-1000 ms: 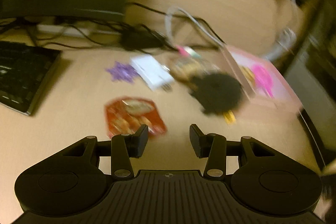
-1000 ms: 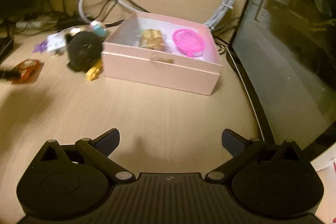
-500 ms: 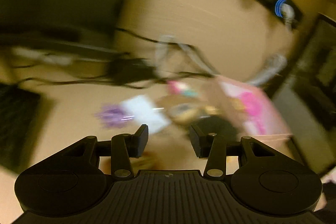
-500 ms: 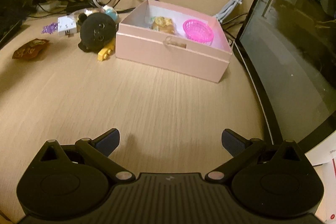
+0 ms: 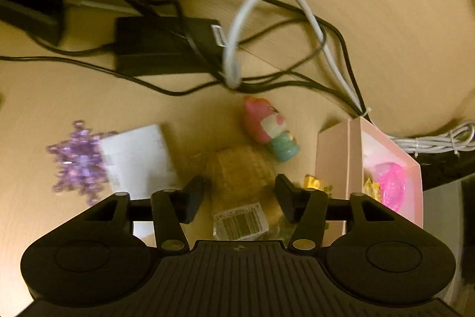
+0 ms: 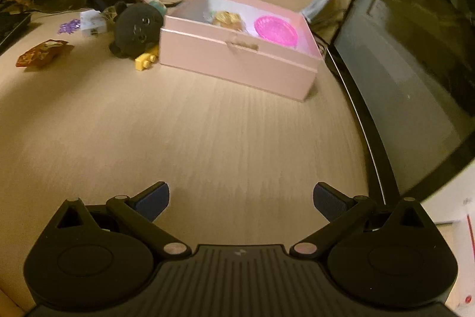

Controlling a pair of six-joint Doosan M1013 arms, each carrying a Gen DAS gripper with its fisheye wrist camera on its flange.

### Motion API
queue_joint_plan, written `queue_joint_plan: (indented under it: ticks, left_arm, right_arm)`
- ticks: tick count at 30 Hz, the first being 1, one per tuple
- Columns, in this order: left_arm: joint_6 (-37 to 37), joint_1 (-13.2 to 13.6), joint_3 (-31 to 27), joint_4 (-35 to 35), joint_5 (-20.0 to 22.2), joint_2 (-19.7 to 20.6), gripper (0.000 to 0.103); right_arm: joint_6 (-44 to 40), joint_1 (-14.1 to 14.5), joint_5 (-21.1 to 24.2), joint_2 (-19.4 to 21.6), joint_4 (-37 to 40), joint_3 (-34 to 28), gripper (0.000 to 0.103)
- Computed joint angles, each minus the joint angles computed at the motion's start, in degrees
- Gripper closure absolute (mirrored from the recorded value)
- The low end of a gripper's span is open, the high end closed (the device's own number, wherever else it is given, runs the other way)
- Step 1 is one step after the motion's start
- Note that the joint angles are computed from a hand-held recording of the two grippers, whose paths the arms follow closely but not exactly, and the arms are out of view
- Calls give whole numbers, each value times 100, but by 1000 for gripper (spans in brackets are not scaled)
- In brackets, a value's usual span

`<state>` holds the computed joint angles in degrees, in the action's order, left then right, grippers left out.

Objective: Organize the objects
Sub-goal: 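Grasp the second wrapped bun with the left tool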

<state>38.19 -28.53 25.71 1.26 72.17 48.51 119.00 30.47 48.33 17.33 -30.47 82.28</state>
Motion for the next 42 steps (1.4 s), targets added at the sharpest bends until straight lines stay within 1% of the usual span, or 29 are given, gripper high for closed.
queue_joint_plan:
  ticks: [2, 4, 8, 9, 10, 13, 14, 16, 17, 21, 23, 25, 30, 33, 37, 42]
  left_arm:
    - [34, -18, -285, 5, 157, 157, 41]
    - [57, -19, -535, -145, 221, 304, 41]
    - [-91, -28, -554, -411, -55, 352, 42]
    - [-82, -42, -696, -398, -7, 433, 42]
    - [-55, -64, -703, -349, -22, 441, 44]
    - [41, -91, -570, -279, -90, 362, 47]
    - [44, -76, -401, -333, -203, 265, 48]
    - [44, -38, 127, -445, -623, -18, 49]
    - [79, -31, 541, -475, -955, -245, 49]
    - [228, -9, 1666, -515, -1914, -928, 50]
    - [278, -52, 2312, -468, -2425, -1328, 50]
    - [403, -125, 2827, -302, -2701, -1677, 50]
    - [723, -443, 3868, 518, -2699, -2405, 50]
    - [651, -657, 4340, 1005, -2480, -2695, 50]
    - [430, -792, 4744, 1198, -2420, -2915, 50]
    - [-60, -893, 5142, 1407, -2623, -3180, 50]
  right_arm:
    - [17, -30, 74, 17, 99, -16, 0]
    - [-5, -51, 117, 29, 191, -26, 0]
    - [-60, -23, 92, 30, 148, -19, 0]
    - [-72, -9, 92, 26, 129, -11, 0]
    - [-121, -5, 77, 18, 122, -4, 0]
    - [-120, 14, 60, -8, 48, 35, 0]
    - [-103, 9, 61, -14, 44, 41, 0]
    - [-76, -14, 53, -14, 72, 38, 0]
    - [-68, -25, 46, -15, 97, 35, 0]
    - [-142, -31, -44, 11, 233, 1, 0]
    - [-268, -9, -122, 34, 296, -29, 0]
    - [-450, 18, -211, 64, 388, -68, 0]
    - [-938, 79, -458, 128, 605, -144, 0]
    - [-1112, 112, -551, 184, 716, -212, 0]
    - [-1280, 136, -741, 258, 855, -315, 0]
    - [-1968, 94, -863, 459, 1638, -730, 0]
